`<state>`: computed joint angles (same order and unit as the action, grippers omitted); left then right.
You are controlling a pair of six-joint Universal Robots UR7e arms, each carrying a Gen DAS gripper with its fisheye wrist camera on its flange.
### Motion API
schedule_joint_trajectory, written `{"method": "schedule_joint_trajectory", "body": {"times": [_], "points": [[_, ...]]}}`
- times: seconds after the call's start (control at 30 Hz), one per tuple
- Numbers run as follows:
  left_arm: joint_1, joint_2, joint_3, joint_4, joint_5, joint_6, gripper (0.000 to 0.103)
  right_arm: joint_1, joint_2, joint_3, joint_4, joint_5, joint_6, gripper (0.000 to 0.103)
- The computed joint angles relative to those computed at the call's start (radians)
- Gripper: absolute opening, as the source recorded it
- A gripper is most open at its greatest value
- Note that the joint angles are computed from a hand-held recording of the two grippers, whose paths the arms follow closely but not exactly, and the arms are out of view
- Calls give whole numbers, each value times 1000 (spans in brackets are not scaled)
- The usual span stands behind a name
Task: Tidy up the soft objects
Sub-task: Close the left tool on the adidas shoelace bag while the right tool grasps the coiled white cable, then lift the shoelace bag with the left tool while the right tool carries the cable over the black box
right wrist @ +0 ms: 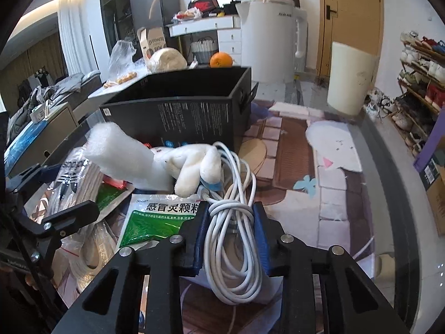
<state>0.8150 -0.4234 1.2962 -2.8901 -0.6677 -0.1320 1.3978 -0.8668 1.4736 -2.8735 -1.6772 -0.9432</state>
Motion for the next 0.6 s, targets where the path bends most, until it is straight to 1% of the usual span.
{"method": "schedule_joint_trajectory", "body": {"times": [0.2, 0.3, 0.37, 0.43, 0.47, 0.5, 0.57, 0.6], "points": [[8, -18, 23, -23, -49, -15, 103, -11, -30, 37, -40, 55, -13, 31], [9, -23, 32, -41, -60, -11, 102, -16, -45, 52, -47, 74, -14, 30], [10, -24, 34, -42, -64, -16, 100, -19, -54, 63, -61, 80, -16, 30], [11, -24, 36, -50, -69, -11, 89, -23, -60, 73, -76, 83, -14, 30], [11, -24, 36, -49, -72, -9, 87, -26, -64, 78, -80, 85, -12, 30], [10, -23, 35, -51, -73, -5, 81, -29, -68, 82, -83, 89, -10, 30], [5, -20, 37, -61, -63, 12, 75, -35, -77, 92, -96, 90, -6, 30], [2, -18, 36, -67, -55, 25, 67, -37, -78, 95, -102, 91, -5, 30]]}}
